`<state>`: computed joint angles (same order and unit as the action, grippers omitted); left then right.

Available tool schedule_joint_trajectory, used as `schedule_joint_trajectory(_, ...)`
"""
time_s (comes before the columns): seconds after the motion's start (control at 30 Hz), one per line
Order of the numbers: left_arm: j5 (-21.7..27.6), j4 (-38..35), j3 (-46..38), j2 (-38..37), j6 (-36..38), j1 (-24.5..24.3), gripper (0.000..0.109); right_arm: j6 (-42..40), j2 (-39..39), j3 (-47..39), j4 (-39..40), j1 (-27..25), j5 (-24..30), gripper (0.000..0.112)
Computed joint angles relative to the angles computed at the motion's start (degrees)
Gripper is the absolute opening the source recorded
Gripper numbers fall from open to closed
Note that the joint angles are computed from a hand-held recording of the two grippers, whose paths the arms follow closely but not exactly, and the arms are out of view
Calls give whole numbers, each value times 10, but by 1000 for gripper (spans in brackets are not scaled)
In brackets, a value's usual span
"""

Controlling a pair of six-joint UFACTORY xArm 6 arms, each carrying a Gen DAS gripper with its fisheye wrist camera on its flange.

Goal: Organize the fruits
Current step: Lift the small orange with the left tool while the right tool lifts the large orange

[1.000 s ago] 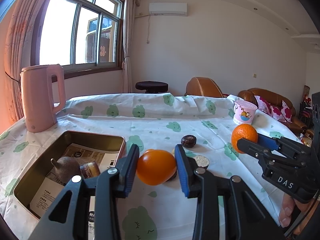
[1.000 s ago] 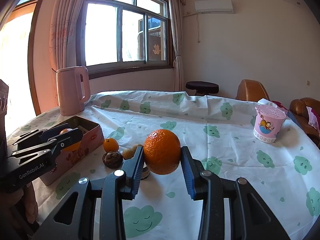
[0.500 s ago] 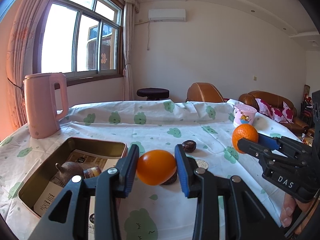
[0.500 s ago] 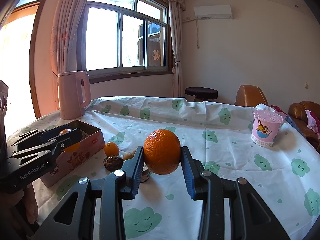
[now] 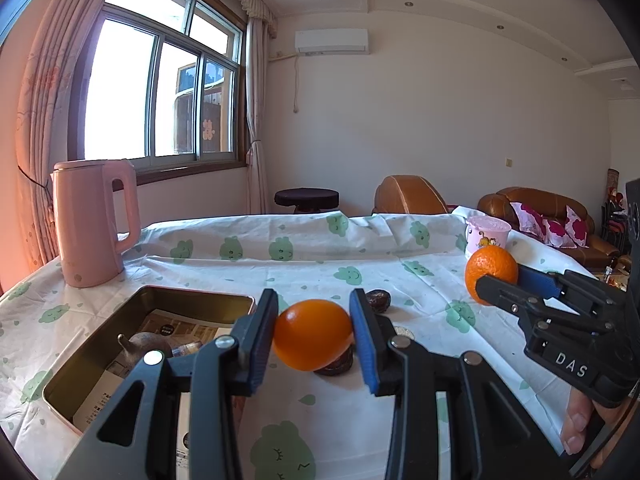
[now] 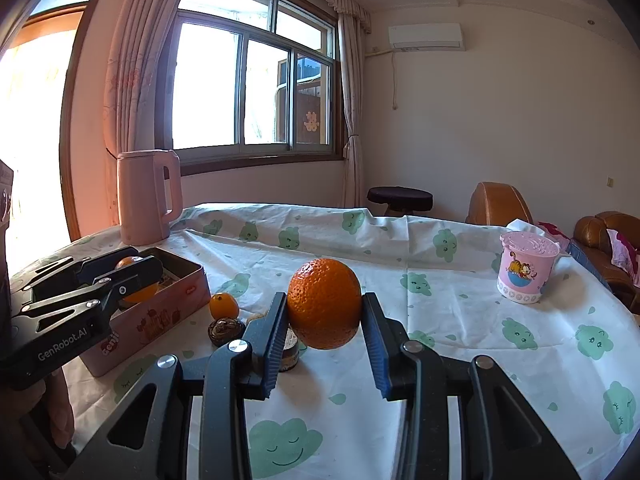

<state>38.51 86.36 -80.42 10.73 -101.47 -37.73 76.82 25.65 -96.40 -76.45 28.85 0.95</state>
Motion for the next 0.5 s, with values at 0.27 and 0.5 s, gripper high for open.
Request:
schedule_joint_trajectory(0.27,3,16,8,-7,-18,-1,39,180,-17,-11,-197,9,27,39)
schedule_joint_trajectory(0.5,20,14,37,-31,-25,5,39,202,-14,-21,-222,17,34,39)
